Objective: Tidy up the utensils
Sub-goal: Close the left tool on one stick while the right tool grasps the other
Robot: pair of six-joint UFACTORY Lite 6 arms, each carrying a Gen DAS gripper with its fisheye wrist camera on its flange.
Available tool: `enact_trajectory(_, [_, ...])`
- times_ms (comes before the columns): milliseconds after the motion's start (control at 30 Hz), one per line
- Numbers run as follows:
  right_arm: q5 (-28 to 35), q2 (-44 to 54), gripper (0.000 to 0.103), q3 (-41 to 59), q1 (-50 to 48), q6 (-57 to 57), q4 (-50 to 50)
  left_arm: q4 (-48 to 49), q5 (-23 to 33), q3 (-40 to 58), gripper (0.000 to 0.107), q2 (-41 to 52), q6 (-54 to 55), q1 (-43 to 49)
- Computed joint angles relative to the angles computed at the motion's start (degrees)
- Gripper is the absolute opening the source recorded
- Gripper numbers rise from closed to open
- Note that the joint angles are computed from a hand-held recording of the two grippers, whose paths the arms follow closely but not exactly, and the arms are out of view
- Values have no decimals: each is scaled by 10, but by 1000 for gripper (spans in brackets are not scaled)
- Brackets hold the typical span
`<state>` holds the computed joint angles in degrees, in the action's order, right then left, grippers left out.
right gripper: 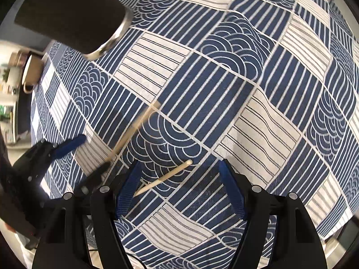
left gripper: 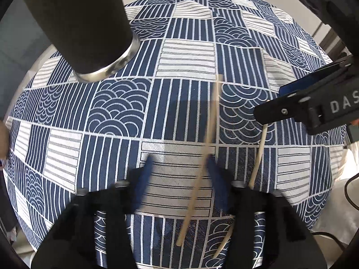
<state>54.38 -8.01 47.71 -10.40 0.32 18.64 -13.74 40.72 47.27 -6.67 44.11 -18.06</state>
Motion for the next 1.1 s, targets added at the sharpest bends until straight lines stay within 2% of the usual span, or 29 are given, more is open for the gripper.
enact_trajectory(67, [9, 1, 67, 2, 3, 20, 1, -1, 14, 17, 22, 13, 15, 4])
enact_trajectory(233, [33, 9, 61, 7, 27, 73, 15, -22, 21, 24, 18, 22, 47, 20])
enact_trajectory(367, [25, 17, 62, 19, 84, 203, -36, -45, 21, 19, 8, 19, 52, 45])
enact_trajectory(533, [40, 86, 64, 79, 182, 355, -122, -62, -3, -20, 8, -20, 34, 62])
enact_trajectory(600, [40, 99, 62, 90, 206, 412, -128, -66, -12, -33, 8, -31, 27, 63])
enact_trajectory(667, [39, 111, 58, 101, 221, 441, -126, -88, -8, -33, 8, -28, 36, 79])
enact_trajectory(733, [41, 114, 45, 108, 231, 440, -127, -104, -7, -35, 8, -29, 29, 90])
enact_trajectory(833, [42, 111, 33, 110, 238, 438, -131, -104, -16, -53, 7, -46, -10, 90])
enact_trajectory(933, [49, 84, 6, 89, 220, 405, -136, -112, 3, -57, 7, -54, -32, 106])
enact_trajectory(1100, [23, 14, 5, 19, 162, 289, -88, -135, 28, -63, 5, -60, -68, 138])
